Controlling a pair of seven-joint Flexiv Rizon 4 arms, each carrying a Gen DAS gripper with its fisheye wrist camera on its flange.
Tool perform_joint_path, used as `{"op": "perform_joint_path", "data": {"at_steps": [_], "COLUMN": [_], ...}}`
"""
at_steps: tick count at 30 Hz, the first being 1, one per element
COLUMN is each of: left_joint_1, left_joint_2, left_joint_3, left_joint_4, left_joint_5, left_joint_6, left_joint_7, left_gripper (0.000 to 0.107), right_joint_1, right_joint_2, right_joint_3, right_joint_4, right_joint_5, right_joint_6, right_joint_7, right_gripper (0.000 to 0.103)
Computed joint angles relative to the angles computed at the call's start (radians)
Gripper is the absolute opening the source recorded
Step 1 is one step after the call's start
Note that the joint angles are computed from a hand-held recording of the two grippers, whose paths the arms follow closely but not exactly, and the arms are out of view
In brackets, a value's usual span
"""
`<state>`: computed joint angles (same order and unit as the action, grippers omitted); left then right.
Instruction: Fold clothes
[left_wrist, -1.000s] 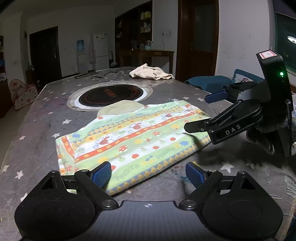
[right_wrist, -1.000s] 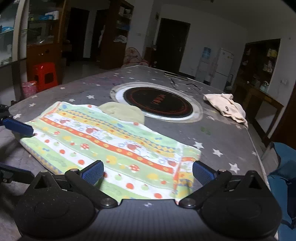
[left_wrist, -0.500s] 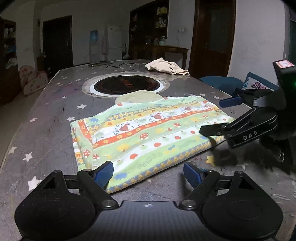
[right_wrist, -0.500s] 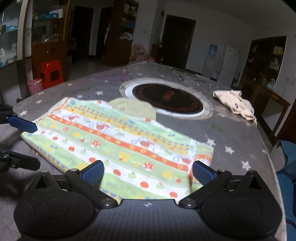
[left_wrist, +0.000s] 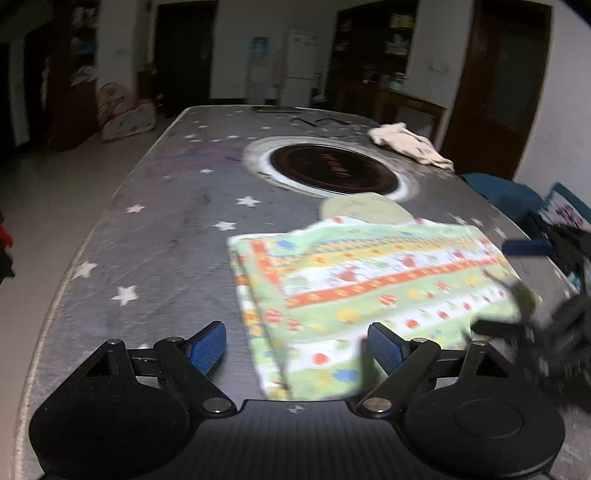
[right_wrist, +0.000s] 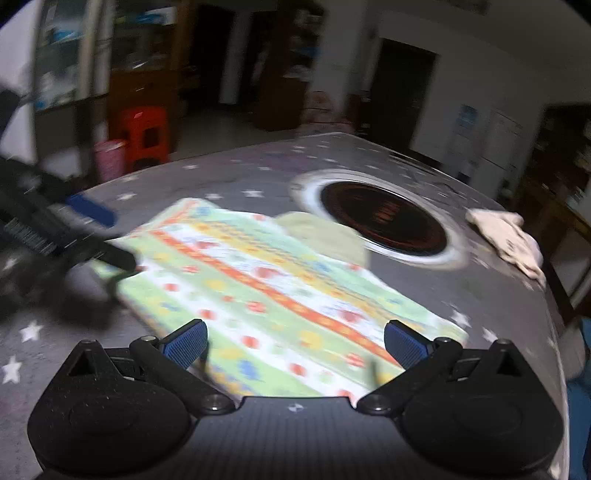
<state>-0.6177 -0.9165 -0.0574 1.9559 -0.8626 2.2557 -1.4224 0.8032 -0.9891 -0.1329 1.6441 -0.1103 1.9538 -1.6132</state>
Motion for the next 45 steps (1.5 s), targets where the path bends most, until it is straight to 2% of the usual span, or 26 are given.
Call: {"op": "perform_joint_path", "data": {"at_steps": [3,8,13,15,17,19,21,27,28,32,37,45], "left_joint_1": [0.010,0.006,0.043,0.047,0.055,0.062,0.070,0.075,0.083,0.134,0.264,0.405], "left_joint_2": [0.016,0.029,0.046,0.049,0.051,0.053,0.057,0.066,0.068,0.077,0.080,0.045], "left_joint_3": [0.001,0.009,-0.013,-0.015,-0.019,-0.021,-0.023,-0.013,-0.014,-0.035,-0.108,-0.195], "left_joint_4": [0.022,0.039,0.058,0.060,0.060,0.057,0.055,0.050,0.053,0.068,0.089,0.046], "left_joint_5": [-0.011,-0.042,-0.017,-0.032,-0.042,-0.056,-0.060,-0.054,-0.038,0.059,0.277,0.509], "left_joint_6": [0.011,0.047,0.068,0.066,0.062,0.046,0.021,-0.043,-0.049,-0.061,-0.048,-0.101], "left_joint_7": [-0.020,-0.030,-0.045,-0.054,-0.068,-0.076,-0.082,-0.108,-0.125,-0.233,-0.440,-0.670], "left_gripper": [0.090,0.103,0.103,0.103,0.103,0.103,0.103,0.103,0.103,0.103,0.103,0.103], "right_joint_1": [-0.021,-0.057,-0.077,-0.084,-0.085,-0.074,-0.060,-0.042,-0.041,-0.092,-0.188,-0.246], "right_joint_2": [0.002,-0.007,-0.031,-0.041,-0.050,-0.058,-0.063,-0.074,-0.074,-0.073,-0.072,-0.061], "right_joint_3": [0.047,0.134,0.194,0.216,0.229,0.224,0.215,0.204,0.202,0.271,0.399,0.456], "right_joint_4": [-0.008,-0.042,-0.090,-0.108,-0.121,-0.132,-0.143,-0.167,-0.165,-0.167,-0.179,-0.168], "right_joint_5": [-0.078,-0.202,-0.277,-0.304,-0.322,-0.329,-0.325,-0.332,-0.333,-0.348,-0.349,-0.346], "right_joint_6": [-0.014,-0.072,-0.130,-0.150,-0.160,-0.168,-0.173,-0.185,-0.182,-0.195,-0.218,-0.174], "right_joint_7": [-0.040,-0.084,-0.097,-0.100,-0.104,-0.103,-0.094,-0.082,-0.083,-0.080,-0.047,0.004], "right_gripper": [0.101,0.094,0.082,0.080,0.074,0.059,0.055,0.032,0.026,0.015,0.012,0.011]}}
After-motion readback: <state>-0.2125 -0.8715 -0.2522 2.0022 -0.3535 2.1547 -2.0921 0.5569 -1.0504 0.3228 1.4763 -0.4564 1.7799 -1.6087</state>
